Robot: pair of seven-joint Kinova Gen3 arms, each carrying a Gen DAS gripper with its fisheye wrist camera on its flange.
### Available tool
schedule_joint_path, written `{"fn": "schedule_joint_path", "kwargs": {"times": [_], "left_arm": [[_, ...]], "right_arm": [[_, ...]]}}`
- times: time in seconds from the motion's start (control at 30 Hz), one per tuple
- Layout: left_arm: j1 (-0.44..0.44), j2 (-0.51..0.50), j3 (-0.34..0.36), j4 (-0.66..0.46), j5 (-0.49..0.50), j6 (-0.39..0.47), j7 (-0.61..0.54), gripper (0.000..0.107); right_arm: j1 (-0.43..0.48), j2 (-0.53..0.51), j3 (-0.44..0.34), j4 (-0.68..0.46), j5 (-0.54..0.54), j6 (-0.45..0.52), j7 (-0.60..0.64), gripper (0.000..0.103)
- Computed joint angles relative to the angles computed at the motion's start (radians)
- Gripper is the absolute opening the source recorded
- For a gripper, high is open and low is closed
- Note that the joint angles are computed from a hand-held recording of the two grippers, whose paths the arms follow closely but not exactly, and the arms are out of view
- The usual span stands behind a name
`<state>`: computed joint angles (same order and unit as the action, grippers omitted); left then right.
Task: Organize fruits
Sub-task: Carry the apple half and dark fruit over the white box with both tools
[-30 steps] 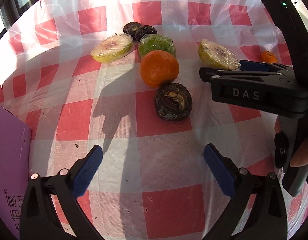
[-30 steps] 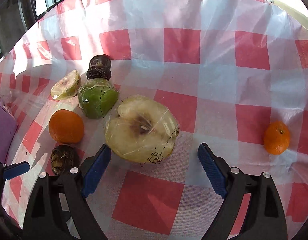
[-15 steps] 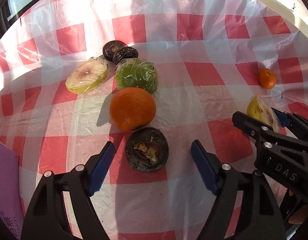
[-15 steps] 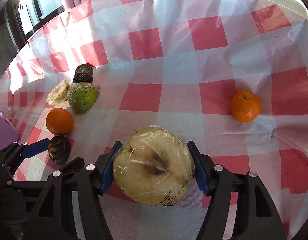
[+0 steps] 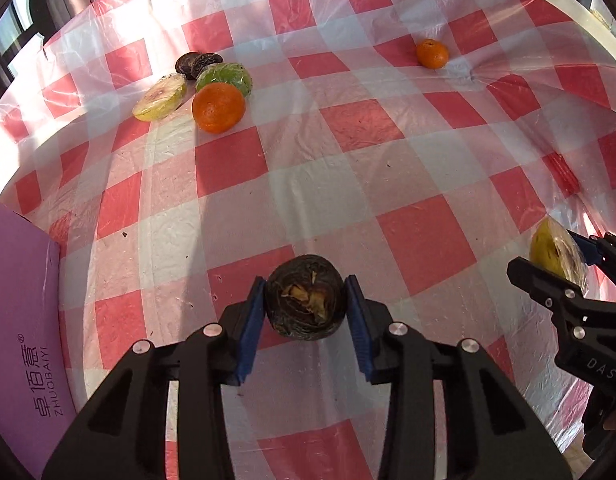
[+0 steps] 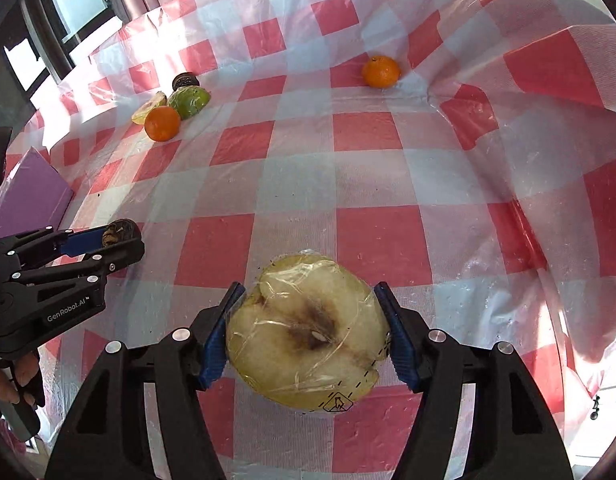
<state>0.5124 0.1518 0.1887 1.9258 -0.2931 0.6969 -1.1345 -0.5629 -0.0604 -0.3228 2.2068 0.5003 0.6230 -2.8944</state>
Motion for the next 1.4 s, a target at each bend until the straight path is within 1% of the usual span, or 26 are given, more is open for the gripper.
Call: {"fn": "schedule_joint_path", "kwargs": {"times": [0.13, 0.23, 0.3, 0.5, 0.7, 1.03, 1.23, 1.4], "left_arm": [[-0.016, -0.078, 0.016, 0.052, 0.030, 0.043, -0.065, 0.039], [-0.054, -0.151, 0.018, 0.075, 0.083, 0.086, -0.137, 0.039], [-0.076, -0.187, 0.020, 0.078, 0.097, 0.110, -0.178, 0.039], [-0.158, -0.290, -0.007, 0.069, 0.147, 0.136, -0.343, 0.039], [-0.256, -0.372, -0.075, 0.054, 0.219, 0.145, -0.498, 0.039], [-0.402, -0.428, -0.211, 0.049, 0.324, 0.158, -0.753, 0.039], [-0.470, -0.437, -0.268, 0.056, 0.362, 0.173, -0.892, 0.039], [-0.520, -0.431, -0.319, 0.054, 0.399, 0.193, -1.004, 0.039]], "right_arm": [[-0.058, -0.002, -0.052, -0.023, -0.044, 0.069, -0.039, 0.064], [-0.102, 0.010, -0.079, -0.050, -0.051, 0.108, -0.088, 0.064], [-0.132, 0.028, -0.088, -0.073, -0.044, 0.125, -0.120, 0.064], [-0.217, 0.089, -0.069, -0.174, 0.011, 0.186, -0.169, 0.064], [-0.300, 0.155, -0.036, -0.297, 0.104, 0.260, -0.195, 0.064], [-0.418, 0.260, 0.020, -0.455, 0.154, 0.328, -0.207, 0.064], [-0.487, 0.323, 0.056, -0.551, 0.174, 0.361, -0.224, 0.064], [-0.534, 0.354, 0.088, -0.624, 0.206, 0.396, -0.248, 0.064]]}}
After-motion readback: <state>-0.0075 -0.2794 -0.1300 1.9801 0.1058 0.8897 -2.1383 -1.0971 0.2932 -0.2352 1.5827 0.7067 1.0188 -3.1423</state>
